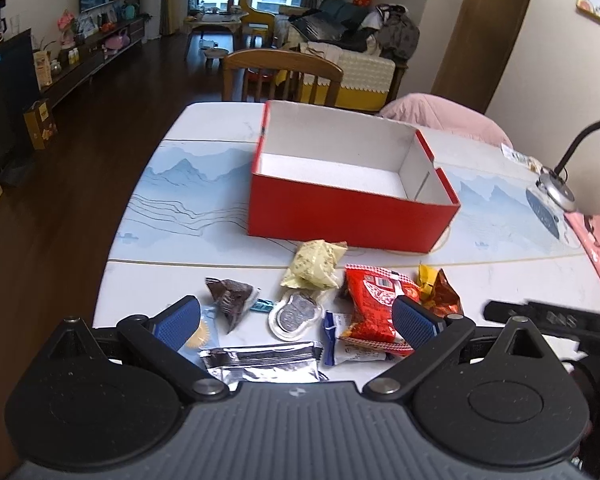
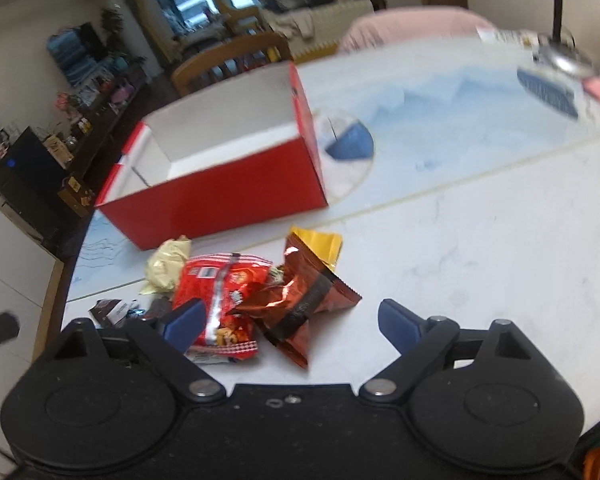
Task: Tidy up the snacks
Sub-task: 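Grasp the red chip bag with the left gripper while the right gripper grasps the copper-brown pastry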
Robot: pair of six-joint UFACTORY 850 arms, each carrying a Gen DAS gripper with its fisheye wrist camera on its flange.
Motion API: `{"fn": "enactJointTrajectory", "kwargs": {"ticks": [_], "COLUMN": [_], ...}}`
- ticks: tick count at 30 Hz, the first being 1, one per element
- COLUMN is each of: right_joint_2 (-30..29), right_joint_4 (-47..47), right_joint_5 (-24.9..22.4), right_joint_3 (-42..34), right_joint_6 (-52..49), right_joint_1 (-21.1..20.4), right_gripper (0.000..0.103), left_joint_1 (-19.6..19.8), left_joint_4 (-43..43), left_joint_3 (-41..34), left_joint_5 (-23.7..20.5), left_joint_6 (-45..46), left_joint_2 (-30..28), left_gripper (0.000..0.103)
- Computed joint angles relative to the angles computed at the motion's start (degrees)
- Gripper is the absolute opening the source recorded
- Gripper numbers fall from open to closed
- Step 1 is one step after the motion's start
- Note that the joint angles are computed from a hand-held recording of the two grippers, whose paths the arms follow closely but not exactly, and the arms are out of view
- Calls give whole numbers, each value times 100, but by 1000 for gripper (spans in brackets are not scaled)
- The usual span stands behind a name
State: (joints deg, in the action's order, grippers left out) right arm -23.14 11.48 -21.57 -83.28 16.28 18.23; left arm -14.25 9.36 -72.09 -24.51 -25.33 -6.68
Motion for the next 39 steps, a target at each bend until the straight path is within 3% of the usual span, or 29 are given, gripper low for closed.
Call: {"fn": "enactJointTrajectory", "kwargs": {"ticks": [8, 11, 16, 18, 22, 27, 39], "right_joint_2": [-830, -1067, -1265, -1257, -1233, -1181, -929], "right_joint_4": [596, 1236, 2258, 2526, 2983, 3290, 3421], "right_joint_5": [-649, -851, -1092, -1058, -1040, -955, -699], "right_joint_3": [-806, -998, -1091, -1069, -1036, -953, -622], "right_joint_6": [285, 144, -54, -195, -648, -1083, -1761], "right_joint_1": [-229, -332, -451, -472, -516, -553, -688], "right_gripper": [90, 87, 76, 70, 47, 37, 32], "left_joint_1": [-203, -223, -252, -267, -327, -461, -638], "left_joint_4": [614, 715, 821, 806, 597, 310, -569], "left_joint_3": [-105, -138, -207, -244, -392, -715, -1845], "left_joint_5": [-149, -197, -271, -276, -300, -385, -1022], "left_joint_6": [-519, -651, -791, -739, -350, 285, 1487], "left_joint_2": [-117, -154, -227, -273, -457, -846, -2104], "left_gripper": [103, 103, 103, 103, 103, 103, 103]}}
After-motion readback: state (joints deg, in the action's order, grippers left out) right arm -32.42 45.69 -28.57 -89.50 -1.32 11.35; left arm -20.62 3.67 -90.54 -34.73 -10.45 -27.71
